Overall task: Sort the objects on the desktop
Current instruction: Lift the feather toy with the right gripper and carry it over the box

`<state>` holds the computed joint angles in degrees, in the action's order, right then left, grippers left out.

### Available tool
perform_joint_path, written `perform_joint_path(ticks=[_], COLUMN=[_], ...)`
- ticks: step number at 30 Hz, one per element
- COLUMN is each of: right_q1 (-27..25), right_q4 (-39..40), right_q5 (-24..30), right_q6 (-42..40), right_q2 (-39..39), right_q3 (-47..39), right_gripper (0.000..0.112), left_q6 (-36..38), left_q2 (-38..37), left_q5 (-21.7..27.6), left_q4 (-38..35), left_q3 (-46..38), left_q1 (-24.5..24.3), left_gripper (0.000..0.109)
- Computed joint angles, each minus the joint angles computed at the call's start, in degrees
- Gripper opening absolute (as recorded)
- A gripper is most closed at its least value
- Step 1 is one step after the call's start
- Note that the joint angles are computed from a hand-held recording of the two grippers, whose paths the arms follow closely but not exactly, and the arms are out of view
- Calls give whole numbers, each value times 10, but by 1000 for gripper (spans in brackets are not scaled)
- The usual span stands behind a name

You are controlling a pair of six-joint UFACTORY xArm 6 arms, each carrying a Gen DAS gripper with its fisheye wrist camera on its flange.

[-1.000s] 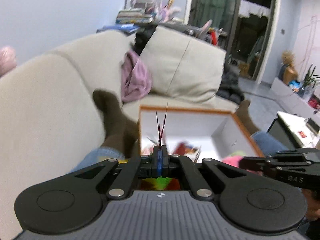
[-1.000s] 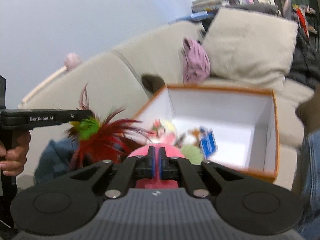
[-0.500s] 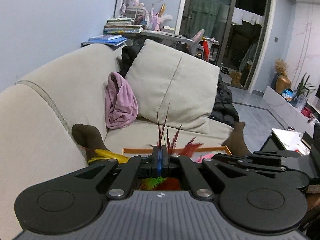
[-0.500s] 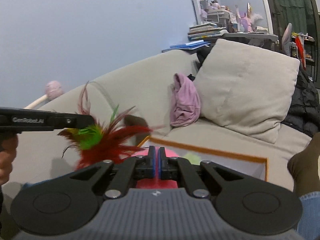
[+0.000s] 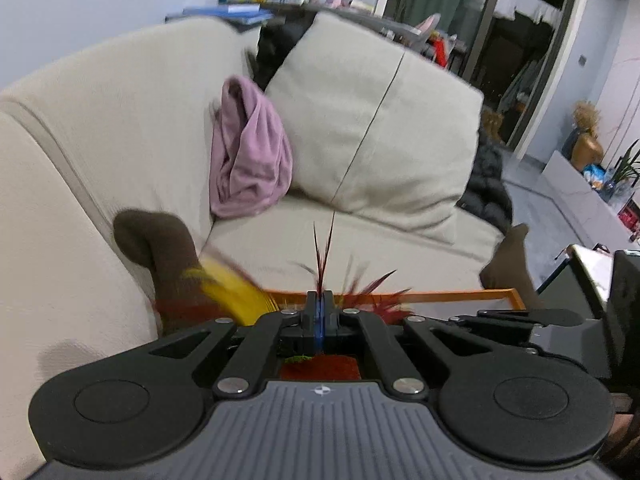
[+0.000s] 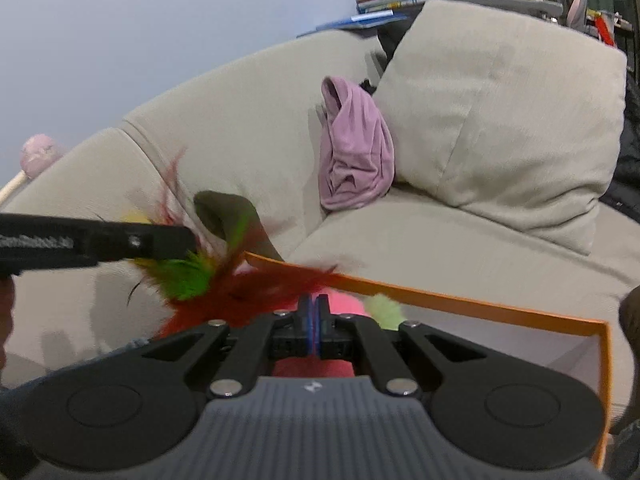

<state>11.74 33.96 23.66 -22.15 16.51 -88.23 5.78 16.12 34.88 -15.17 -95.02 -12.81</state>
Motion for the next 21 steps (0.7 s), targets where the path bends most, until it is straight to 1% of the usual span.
perform_joint_path(ticks=[4,6,9,14,17,19,20,21], right_q1=[-1,-1,-3,-5,-13,-20,-22,-24], right_q4=[-3,11,16,-1,-30,-45,-53,-54], right_q5=[8,10,18,20,47,72,84,92], right_q6=[3,-9,-11,4,37,59,73,80], right_q2=[19,24,30,34,37,42,45,49], right_q3=[-13,-16,-24,-28,-40,-50,-56,-60], right_gripper=[0,0,0,0,5,9,14,15], left_q6=[1,2,-5,10,6,8,7,5], left_q2=[28,41,50,47,39,29,24,22], left_q5=[19,25,16,-3,-15,-28,-37,-43], left_q4=[-3,-7,9,-19,-14,-12,-9,-3], left_q3=[-22,-32,-34,-23,-9,6,16,21], left_q1=[5,8,8,10,10,10,10,10], left_gripper=[0,0,0,0,1,6,12,19])
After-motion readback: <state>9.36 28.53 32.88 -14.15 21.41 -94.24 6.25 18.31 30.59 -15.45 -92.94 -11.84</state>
